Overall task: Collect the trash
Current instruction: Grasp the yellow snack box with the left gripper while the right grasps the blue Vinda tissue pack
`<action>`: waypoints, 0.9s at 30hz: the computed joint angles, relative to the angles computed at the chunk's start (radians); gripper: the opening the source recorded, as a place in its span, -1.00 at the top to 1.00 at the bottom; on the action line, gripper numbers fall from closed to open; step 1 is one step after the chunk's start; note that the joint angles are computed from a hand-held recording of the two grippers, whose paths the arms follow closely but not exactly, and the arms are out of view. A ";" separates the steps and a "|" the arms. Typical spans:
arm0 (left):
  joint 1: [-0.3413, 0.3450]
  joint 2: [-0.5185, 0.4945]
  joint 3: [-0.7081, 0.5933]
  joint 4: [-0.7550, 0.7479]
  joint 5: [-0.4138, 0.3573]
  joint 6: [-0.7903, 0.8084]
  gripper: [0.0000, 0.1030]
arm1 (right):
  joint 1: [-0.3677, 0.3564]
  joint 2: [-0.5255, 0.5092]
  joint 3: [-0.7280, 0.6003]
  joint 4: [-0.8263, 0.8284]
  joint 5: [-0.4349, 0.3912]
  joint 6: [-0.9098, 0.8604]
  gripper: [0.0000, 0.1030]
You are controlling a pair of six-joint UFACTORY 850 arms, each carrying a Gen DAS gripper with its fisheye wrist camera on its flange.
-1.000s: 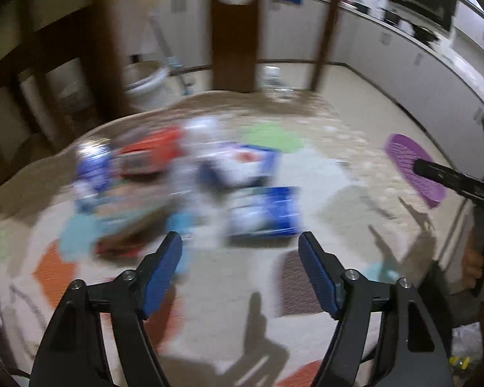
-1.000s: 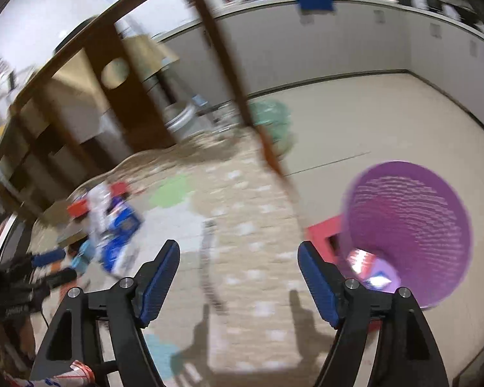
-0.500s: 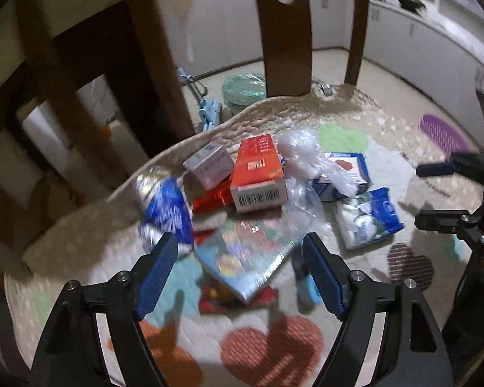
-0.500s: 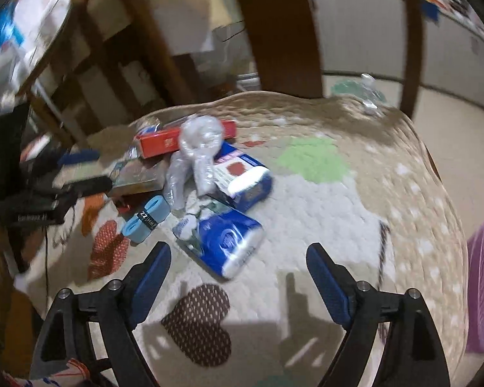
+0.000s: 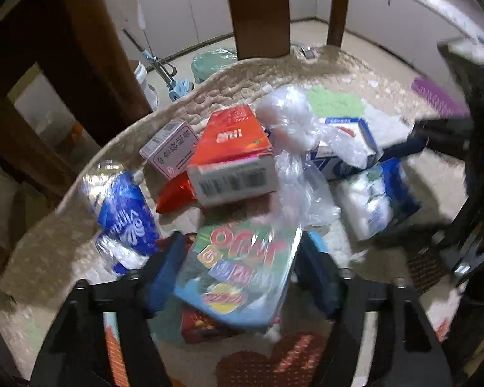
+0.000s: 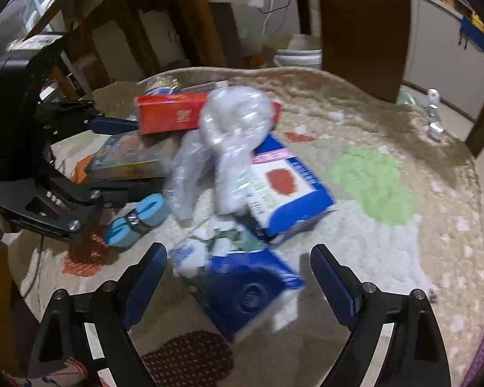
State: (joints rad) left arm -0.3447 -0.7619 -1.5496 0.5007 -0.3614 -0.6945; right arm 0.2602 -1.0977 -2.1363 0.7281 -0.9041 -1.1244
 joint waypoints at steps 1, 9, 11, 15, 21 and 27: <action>0.002 0.008 0.009 -0.003 0.009 -0.026 -0.14 | 0.002 0.006 0.012 0.004 -0.001 -0.008 -0.74; -0.027 0.089 0.111 0.219 0.003 -0.387 -0.08 | -0.006 0.079 0.138 0.048 0.025 -0.039 0.10; -0.040 0.119 0.147 0.288 0.004 -0.494 -0.05 | -0.012 0.109 0.183 0.062 0.039 -0.059 0.13; -0.071 0.179 0.221 0.423 0.000 -0.697 0.19 | -0.018 0.165 0.275 0.079 0.053 -0.098 0.17; -0.101 0.228 0.302 0.387 0.012 -0.787 0.67 | -0.041 0.231 0.392 0.120 0.059 -0.143 0.16; -0.125 0.238 0.352 0.435 0.019 -0.892 0.31 | -0.053 0.266 0.465 0.139 0.089 -0.164 -0.43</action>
